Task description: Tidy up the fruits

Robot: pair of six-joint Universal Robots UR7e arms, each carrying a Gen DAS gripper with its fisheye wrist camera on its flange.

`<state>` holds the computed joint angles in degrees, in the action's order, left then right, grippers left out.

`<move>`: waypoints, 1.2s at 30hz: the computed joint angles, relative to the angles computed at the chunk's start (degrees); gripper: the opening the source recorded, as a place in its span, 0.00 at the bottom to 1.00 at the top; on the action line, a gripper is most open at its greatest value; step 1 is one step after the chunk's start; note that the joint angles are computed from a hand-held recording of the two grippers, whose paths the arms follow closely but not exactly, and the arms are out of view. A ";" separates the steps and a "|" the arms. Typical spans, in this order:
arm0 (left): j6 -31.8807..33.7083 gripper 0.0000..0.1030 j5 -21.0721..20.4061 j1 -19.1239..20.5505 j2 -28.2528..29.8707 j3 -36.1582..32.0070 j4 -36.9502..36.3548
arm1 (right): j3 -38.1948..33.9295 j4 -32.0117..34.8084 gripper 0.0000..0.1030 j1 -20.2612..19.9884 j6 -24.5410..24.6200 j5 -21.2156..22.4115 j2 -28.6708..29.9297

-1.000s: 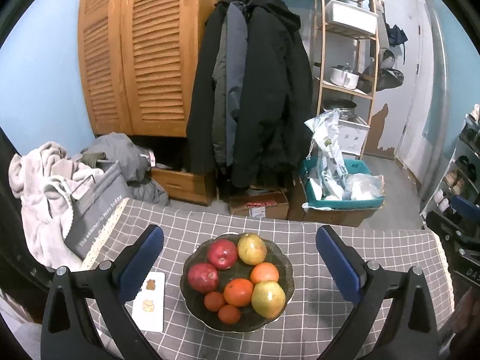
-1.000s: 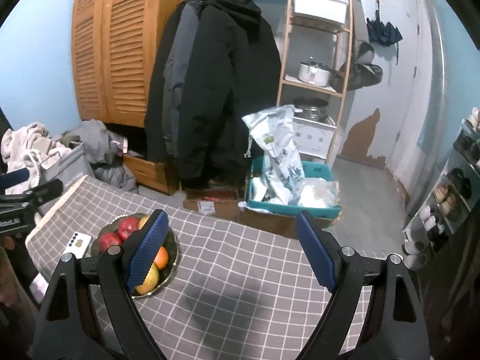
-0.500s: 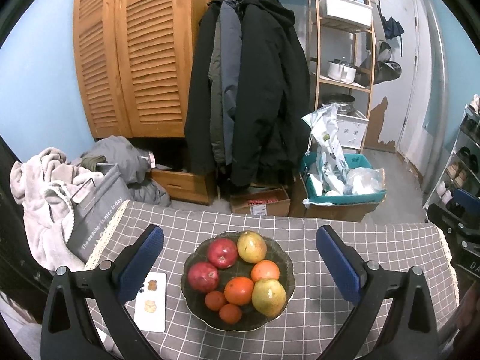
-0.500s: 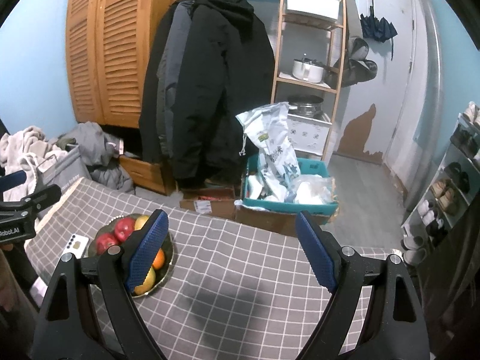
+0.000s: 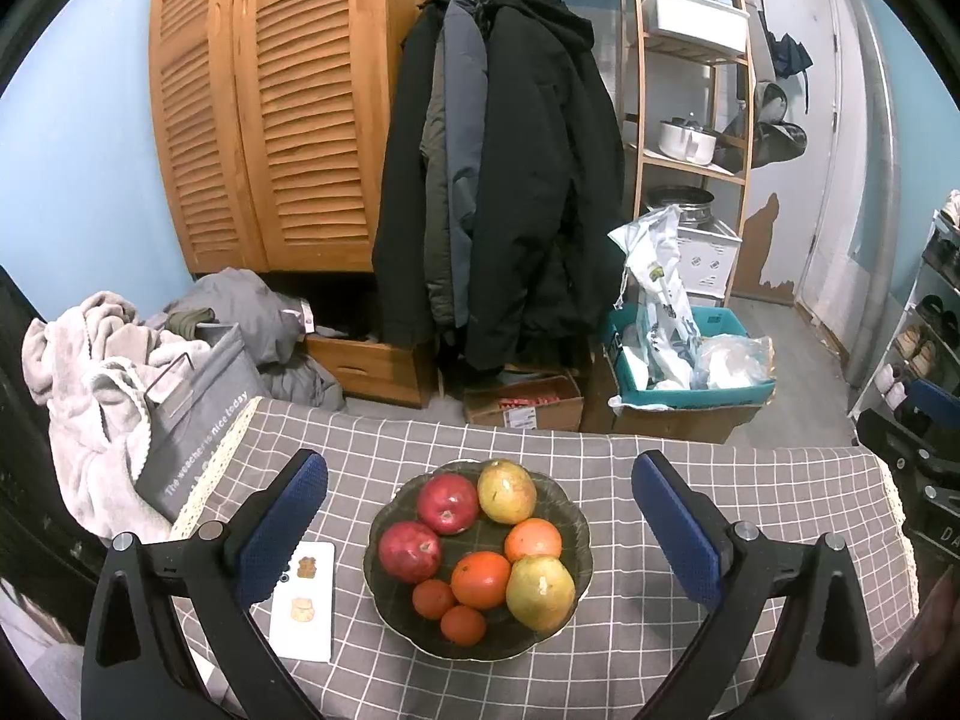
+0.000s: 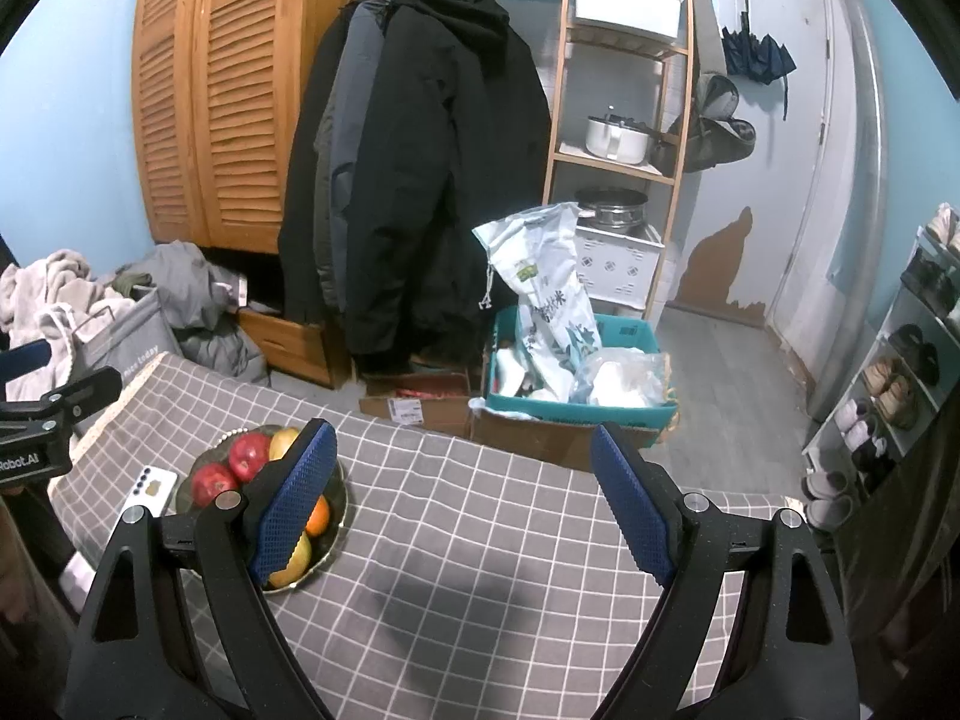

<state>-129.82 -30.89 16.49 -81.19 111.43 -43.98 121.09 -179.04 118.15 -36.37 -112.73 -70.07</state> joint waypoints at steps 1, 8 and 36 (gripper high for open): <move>0.10 0.99 -0.02 0.04 -0.04 0.00 -0.06 | -0.02 -0.06 0.83 0.00 0.05 0.06 0.04; -0.36 0.99 0.05 -0.11 -0.04 0.07 0.28 | -0.01 -0.14 0.83 -0.04 0.03 0.11 0.00; -1.23 0.99 1.44 -0.86 1.06 -0.33 0.06 | 0.18 -0.18 0.83 -0.07 0.14 0.21 -0.25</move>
